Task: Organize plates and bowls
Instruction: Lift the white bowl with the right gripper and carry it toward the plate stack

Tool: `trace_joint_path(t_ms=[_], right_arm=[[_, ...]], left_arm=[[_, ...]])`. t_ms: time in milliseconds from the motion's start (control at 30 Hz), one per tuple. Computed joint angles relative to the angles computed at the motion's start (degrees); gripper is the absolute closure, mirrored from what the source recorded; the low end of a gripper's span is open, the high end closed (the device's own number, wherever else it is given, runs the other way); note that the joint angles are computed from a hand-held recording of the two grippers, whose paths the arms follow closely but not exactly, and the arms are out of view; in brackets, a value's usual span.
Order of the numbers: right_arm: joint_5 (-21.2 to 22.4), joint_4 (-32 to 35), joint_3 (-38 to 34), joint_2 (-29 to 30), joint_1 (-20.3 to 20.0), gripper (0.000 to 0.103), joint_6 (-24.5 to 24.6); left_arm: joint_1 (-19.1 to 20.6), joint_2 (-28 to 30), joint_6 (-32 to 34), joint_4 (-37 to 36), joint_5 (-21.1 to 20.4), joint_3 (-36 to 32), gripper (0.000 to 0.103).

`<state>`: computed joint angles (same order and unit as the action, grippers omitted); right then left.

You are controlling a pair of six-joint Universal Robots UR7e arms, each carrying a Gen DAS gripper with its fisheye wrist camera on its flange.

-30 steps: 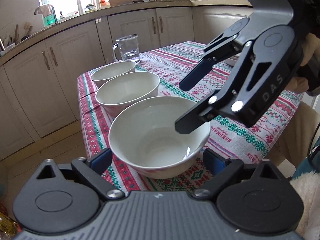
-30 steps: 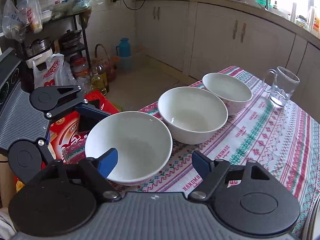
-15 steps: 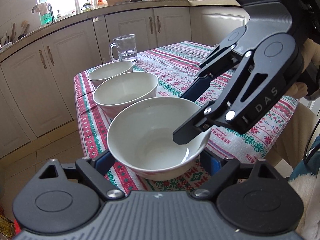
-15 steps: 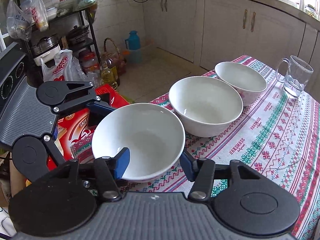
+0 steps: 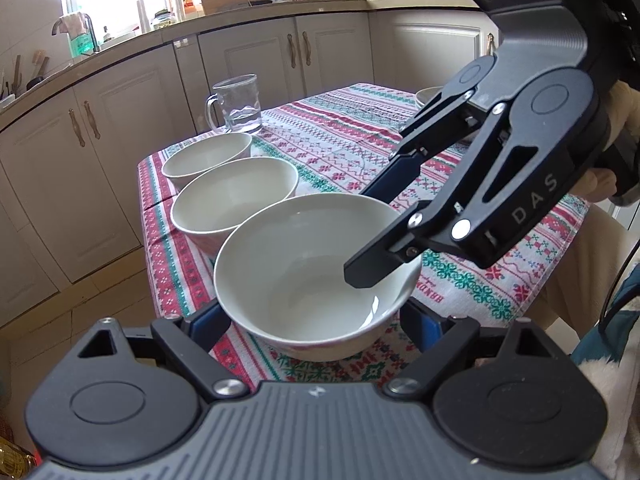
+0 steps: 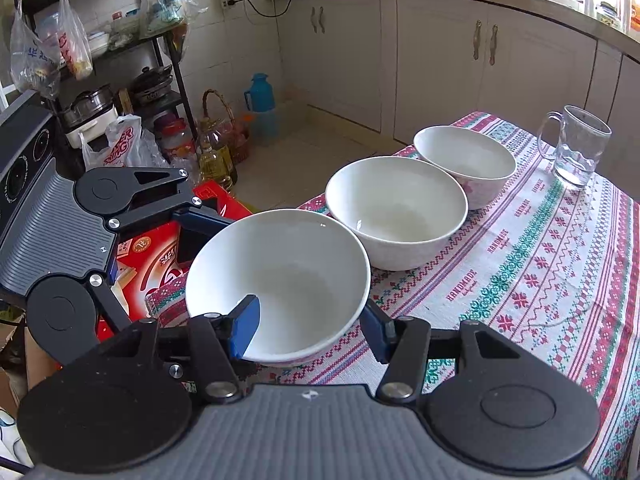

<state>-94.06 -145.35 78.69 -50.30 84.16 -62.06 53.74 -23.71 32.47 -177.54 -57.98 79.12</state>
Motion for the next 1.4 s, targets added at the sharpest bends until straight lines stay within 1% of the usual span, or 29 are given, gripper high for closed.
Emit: trace_joint_path(t_ms=[200,400,667,833,1100,1400], right_arm=[[0.01,-2.11,1.92,-1.86,-0.69,0.042,-0.28],[-0.28,-5.15,3.88,-3.73,-1.6,0.041,0.2],[-0.39,-9.09,5.84,-5.86,-3.13,0.041,2.02],[-0.51,-10.09,5.95,-6.62,-4.05,0.04,3.39],[-1.04,-11.26,5.7,-7.01,-5.25,0.04,4.75],[-1.23,-10.76,4.86,-6.86,-5.91,0.039,5.77]], left_arm=[[-0.5,1.22,0.34,1.92,-1.4,-2.14,0.012],[-0.72,3.19,1.45,4.02,-3.79,-5.39,0.012],[-0.74,6.32,2.6,8.24,-7.21,-11.01,0.012],[-0.69,8.22,3.71,10.32,-8.83,-14.14,0.012],[-0.64,11.29,3.85,14.19,-10.11,-19.39,0.012],[-0.63,12.53,3.29,16.17,-10.5,-21.57,0.012]])
